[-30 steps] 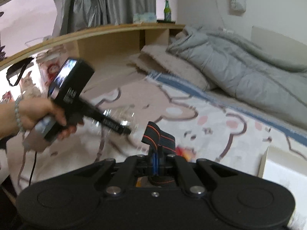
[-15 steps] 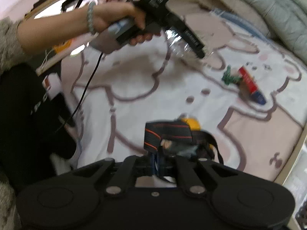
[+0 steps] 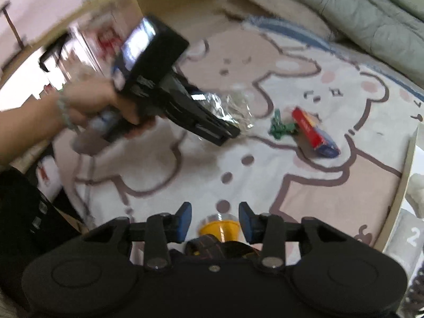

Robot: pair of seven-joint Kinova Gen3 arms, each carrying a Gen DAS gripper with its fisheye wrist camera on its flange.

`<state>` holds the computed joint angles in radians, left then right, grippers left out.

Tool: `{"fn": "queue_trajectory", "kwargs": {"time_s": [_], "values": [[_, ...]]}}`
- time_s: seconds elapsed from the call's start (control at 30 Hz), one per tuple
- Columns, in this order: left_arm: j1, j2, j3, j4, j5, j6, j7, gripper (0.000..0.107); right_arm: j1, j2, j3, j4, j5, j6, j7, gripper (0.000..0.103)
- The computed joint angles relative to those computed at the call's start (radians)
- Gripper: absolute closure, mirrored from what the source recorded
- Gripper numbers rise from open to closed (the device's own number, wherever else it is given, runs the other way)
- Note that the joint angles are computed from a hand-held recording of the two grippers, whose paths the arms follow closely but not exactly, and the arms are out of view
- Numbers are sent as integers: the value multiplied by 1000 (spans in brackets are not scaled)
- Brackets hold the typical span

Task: Organize objects
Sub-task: 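Lift the yellow headlamp with the right tool and turn it upright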

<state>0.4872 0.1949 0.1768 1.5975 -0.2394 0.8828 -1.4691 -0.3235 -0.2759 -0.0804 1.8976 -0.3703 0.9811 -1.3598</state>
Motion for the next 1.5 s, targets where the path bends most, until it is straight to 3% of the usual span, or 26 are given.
{"fn": "queue_trajectory", "kwargs": {"time_s": [0.23,0.3,0.53,0.8,0.93,1.1,1.2,1.5], "values": [[2,20,8,8,6,32,-77,40,2,174,-30,-87,44,147,-20,62],[-2,25,8,1,14,38,-102,38,-2,192,-44,-89,59,155,-25,67],[-4,64,1,-19,25,51,-174,33,-55,245,-99,-132,168,179,-54,66],[-18,60,-6,-15,67,47,-186,36,-120,252,-139,-117,269,142,-129,60],[-8,49,-8,-13,57,51,-160,38,-168,252,-168,-106,348,117,-198,59],[-18,18,-6,-2,75,31,-134,39,-153,206,-141,-69,317,61,-239,60],[-18,-6,-7,9,69,5,-98,39,-132,143,-130,-17,304,-20,-279,60],[-11,-67,1,37,27,-76,61,40,-46,12,-208,102,418,-256,-546,60]]}}
